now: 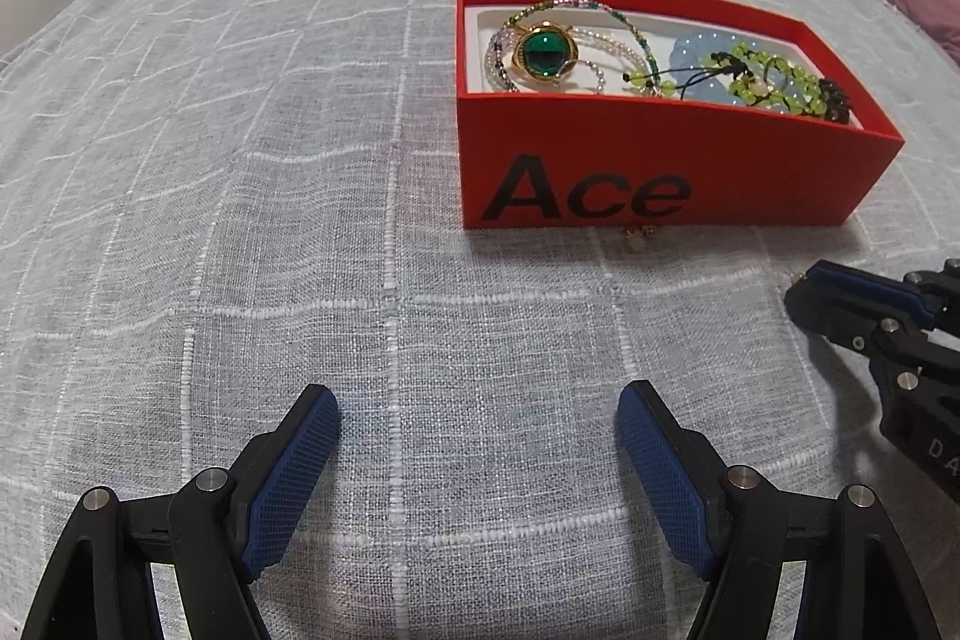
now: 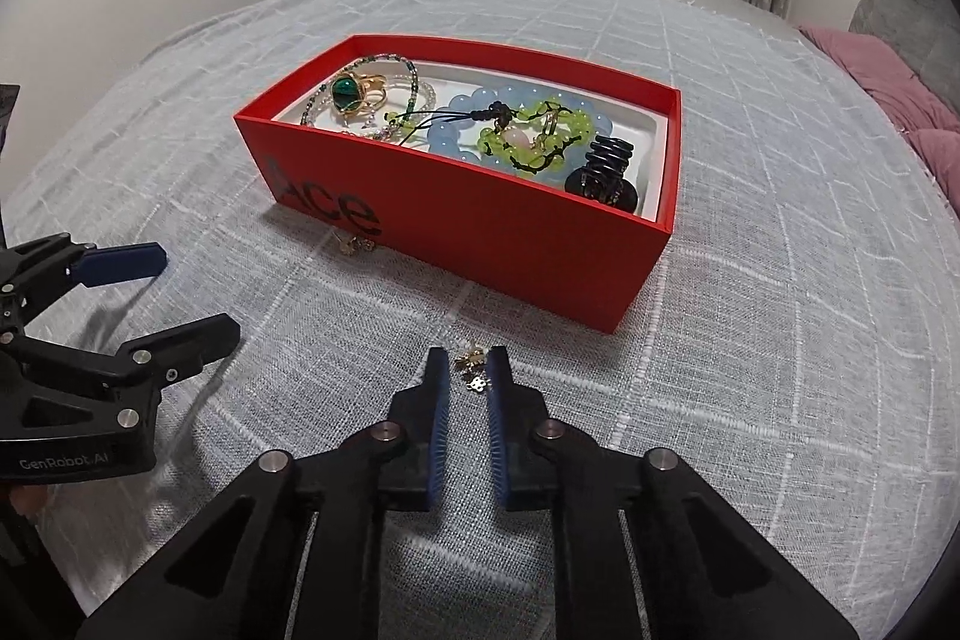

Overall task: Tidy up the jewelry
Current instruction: 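Reach the right tool to the remaining gold earring and close on it, then carry the gold earring into the red box with the right tool and open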

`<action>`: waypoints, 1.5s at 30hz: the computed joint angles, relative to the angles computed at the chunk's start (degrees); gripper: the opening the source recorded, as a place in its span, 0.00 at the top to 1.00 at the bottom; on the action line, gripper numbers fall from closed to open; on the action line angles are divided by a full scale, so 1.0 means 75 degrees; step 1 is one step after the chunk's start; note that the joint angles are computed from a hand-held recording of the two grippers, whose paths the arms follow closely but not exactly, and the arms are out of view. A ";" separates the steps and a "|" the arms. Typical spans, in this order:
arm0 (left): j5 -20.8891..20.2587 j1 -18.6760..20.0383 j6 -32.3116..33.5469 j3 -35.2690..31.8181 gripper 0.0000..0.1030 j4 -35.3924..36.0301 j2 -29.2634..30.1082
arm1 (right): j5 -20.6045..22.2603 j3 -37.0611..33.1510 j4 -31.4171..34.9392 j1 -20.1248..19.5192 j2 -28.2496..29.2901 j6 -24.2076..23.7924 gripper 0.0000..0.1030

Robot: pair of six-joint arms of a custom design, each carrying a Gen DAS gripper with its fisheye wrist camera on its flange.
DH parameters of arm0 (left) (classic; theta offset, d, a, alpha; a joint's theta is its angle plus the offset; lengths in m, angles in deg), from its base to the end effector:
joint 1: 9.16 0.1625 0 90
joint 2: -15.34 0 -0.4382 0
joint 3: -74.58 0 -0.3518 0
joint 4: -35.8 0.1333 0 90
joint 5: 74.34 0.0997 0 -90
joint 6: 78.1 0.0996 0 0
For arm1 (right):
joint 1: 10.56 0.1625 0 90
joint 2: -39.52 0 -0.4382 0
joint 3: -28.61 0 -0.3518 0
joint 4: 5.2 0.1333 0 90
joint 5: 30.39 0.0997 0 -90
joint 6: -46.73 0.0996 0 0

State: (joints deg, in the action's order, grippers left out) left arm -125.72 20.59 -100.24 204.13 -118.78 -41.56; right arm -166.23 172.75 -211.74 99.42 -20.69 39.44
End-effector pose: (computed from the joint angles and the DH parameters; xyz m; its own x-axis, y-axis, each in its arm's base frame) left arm -0.2781 -0.3841 0.1028 -0.6126 0.4834 -0.6253 0.6788 0.7271 -0.1029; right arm 0.1867 -0.3325 0.1882 -0.7440 0.0238 0.6678 -0.3853 0.8012 -0.4579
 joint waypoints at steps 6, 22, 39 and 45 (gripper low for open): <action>-0.0065 0.0047 0.0068 0.0038 0.22 -0.0310 -0.0031 | -0.0135 -0.0050 0.0138 0.0073 -0.0017 0.0166 0.91; -0.0996 0.0162 0.0693 -0.0140 0.52 -0.1552 0.0665 | -0.0435 0.0361 0.0362 0.0196 -0.0660 0.0602 0.91; -0.0800 0.0246 0.1033 -0.0514 0.86 -0.1963 0.1205 | -0.0258 0.0835 0.0634 -0.0041 -0.1606 0.0572 0.91; -0.1134 0.0297 0.1220 -0.0537 0.99 -0.1953 0.1160 | -0.0288 0.0853 0.0729 -0.0055 -0.1669 0.0627 0.91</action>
